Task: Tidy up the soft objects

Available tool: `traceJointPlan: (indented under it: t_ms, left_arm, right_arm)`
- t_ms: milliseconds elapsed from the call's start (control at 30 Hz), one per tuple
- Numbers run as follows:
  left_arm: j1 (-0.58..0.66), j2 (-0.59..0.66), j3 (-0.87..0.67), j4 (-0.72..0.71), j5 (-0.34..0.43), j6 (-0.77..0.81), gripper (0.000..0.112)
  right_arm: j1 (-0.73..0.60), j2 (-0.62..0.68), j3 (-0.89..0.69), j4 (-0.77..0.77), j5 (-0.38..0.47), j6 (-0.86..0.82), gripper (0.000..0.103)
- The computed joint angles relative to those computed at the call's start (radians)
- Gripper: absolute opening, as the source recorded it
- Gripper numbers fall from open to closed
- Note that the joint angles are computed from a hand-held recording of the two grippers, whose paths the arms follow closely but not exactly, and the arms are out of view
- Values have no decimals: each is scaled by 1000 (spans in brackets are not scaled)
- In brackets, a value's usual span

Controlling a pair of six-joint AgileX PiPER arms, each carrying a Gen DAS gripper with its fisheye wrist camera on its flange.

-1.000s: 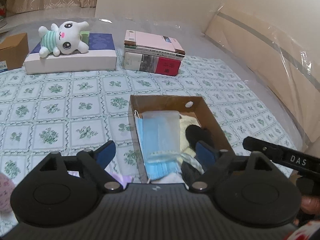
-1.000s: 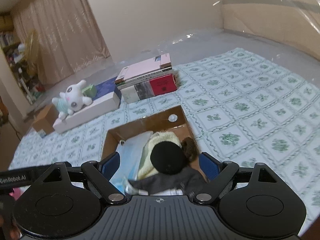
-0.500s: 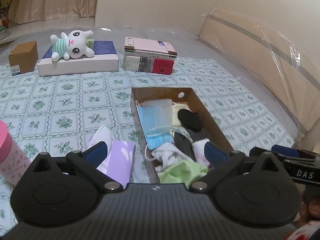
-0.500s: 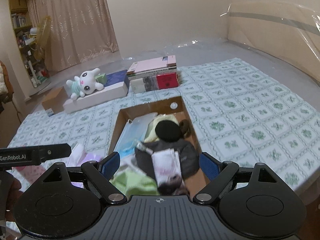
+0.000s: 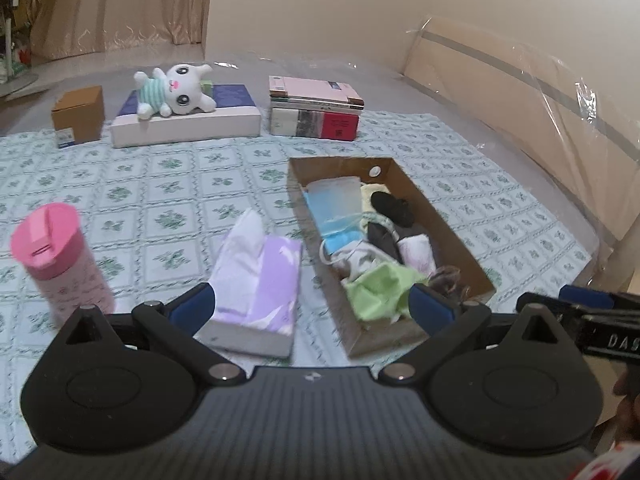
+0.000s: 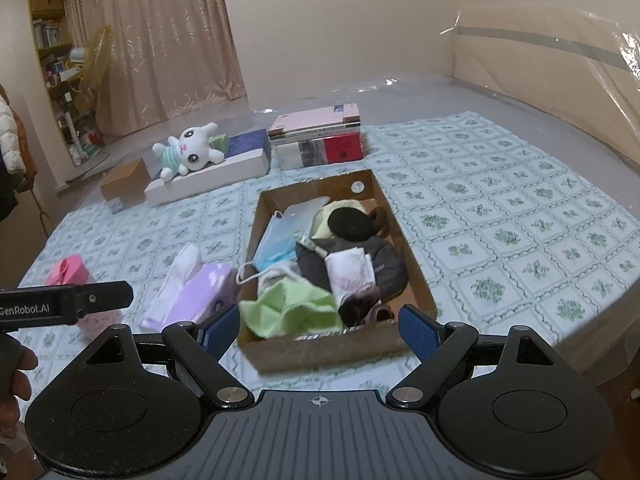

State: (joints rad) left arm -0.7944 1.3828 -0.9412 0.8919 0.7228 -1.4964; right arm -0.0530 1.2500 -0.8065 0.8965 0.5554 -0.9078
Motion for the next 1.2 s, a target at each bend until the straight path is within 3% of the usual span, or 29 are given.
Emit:
traceJointPlan:
  t_ms: [433,767,967,1200]
  left_arm:
    - [-197,-166,186,9,117,-113,102]
    - [-310,-226,262,31,252,-229,102]
    - [-341,-256,294,16,279,-247,102]
    - [-346,-265,305,19,276,-257,102]
  right_arm:
    - [128,-217,182,-182,-81,233,86]
    - [347,-320,246,-522,-169,678,86]
    - [465,-341,264,-755,-186,955,86]
    - [506,-328,265,-819,-189,1047,86]
